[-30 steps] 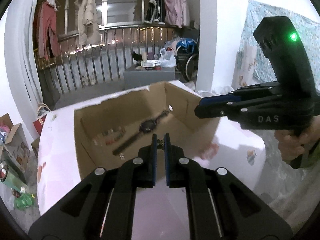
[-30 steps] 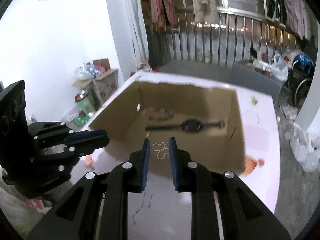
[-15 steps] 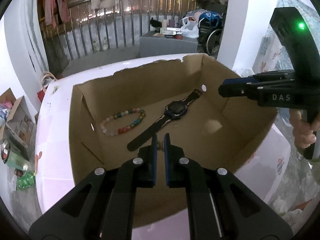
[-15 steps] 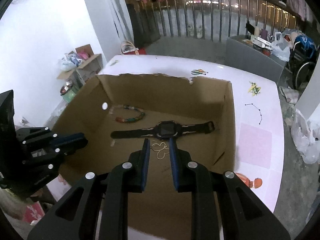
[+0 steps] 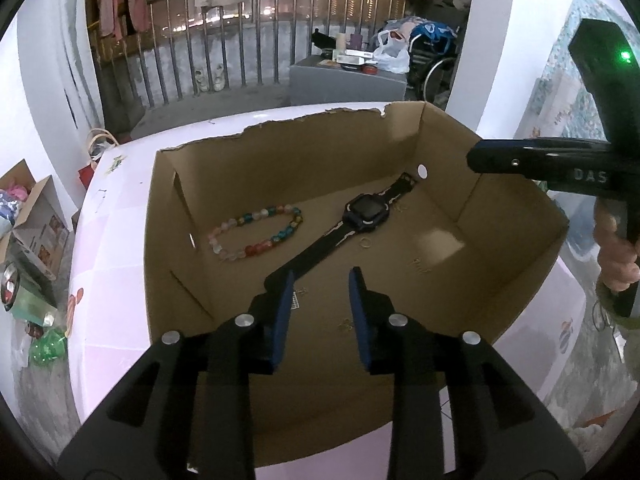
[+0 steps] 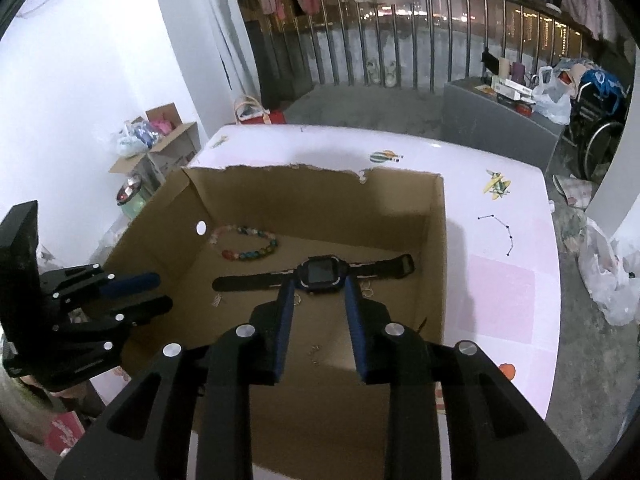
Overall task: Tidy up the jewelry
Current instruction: 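Carry the charm and earring over the box and open both grippers, then withdraw both grippers from the box toward the pink-orange bead bracelet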
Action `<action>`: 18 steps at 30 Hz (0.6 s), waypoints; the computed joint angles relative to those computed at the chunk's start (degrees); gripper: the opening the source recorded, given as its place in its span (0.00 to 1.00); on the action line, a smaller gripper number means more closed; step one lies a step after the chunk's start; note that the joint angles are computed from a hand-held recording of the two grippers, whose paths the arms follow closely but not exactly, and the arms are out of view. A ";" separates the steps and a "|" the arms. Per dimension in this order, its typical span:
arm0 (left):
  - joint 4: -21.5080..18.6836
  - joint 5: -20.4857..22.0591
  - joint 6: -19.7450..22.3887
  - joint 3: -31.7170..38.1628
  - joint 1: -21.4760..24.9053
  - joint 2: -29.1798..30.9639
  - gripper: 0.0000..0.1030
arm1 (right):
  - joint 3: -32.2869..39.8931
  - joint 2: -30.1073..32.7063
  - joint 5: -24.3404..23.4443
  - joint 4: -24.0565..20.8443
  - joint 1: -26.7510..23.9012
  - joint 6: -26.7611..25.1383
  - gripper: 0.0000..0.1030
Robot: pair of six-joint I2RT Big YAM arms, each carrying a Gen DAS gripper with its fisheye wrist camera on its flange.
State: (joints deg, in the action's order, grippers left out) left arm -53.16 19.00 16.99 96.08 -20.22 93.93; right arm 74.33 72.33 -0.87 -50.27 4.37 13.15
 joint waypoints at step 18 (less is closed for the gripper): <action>11.18 12.70 2.80 -16.67 2.84 -16.49 0.28 | -14.64 -19.24 0.69 8.02 4.34 2.40 0.33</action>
